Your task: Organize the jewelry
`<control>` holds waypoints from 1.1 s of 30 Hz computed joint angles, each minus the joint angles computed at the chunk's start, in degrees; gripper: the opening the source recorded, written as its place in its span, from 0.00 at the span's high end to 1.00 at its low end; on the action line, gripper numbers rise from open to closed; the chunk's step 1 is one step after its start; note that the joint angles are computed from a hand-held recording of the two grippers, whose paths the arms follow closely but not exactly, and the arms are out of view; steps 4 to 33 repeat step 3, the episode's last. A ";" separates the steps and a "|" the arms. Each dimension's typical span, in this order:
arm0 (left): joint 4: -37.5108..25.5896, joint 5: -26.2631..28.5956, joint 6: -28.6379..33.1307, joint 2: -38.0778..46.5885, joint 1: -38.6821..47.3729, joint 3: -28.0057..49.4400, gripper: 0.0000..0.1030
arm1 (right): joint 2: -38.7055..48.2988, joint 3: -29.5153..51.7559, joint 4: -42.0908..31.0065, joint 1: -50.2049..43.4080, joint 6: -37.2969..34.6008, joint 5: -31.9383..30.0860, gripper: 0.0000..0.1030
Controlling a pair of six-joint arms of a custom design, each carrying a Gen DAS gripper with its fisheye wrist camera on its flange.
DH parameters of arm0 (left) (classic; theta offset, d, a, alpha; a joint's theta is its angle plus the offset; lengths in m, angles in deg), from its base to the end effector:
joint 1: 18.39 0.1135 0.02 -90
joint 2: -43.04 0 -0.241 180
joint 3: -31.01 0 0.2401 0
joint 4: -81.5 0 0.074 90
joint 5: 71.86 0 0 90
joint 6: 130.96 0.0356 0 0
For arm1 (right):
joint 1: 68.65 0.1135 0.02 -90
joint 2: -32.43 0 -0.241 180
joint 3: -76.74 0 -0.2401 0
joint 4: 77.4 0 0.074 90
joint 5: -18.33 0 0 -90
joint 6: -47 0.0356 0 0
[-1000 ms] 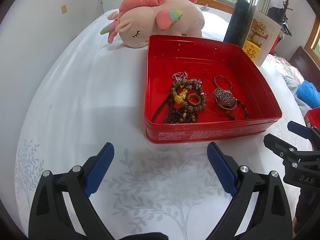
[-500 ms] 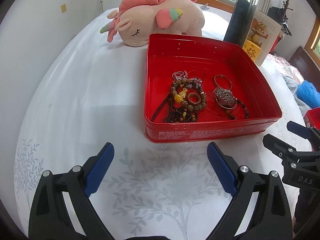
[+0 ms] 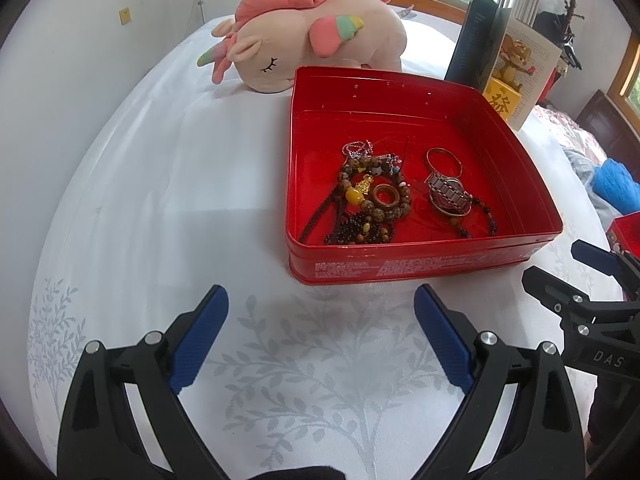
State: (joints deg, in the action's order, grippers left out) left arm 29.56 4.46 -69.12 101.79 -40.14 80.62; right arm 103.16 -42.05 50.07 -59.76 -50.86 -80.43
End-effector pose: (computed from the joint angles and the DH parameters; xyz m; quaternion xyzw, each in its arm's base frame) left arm 0.1745 -0.0606 0.1863 -0.0834 0.9583 0.0000 0.2734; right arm 0.2249 0.0407 0.2048 -0.1592 0.9546 0.0763 0.2401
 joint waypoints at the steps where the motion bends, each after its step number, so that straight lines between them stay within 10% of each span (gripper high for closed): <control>1: 0.00 0.06 0.01 0.07 0.03 0.05 0.10 | 0.10 0.03 0.07 -0.03 -0.01 -0.01 0.08; 33: -0.05 0.22 0.10 0.15 0.27 0.11 0.10 | 0.10 0.05 0.03 0.02 0.08 0.03 0.08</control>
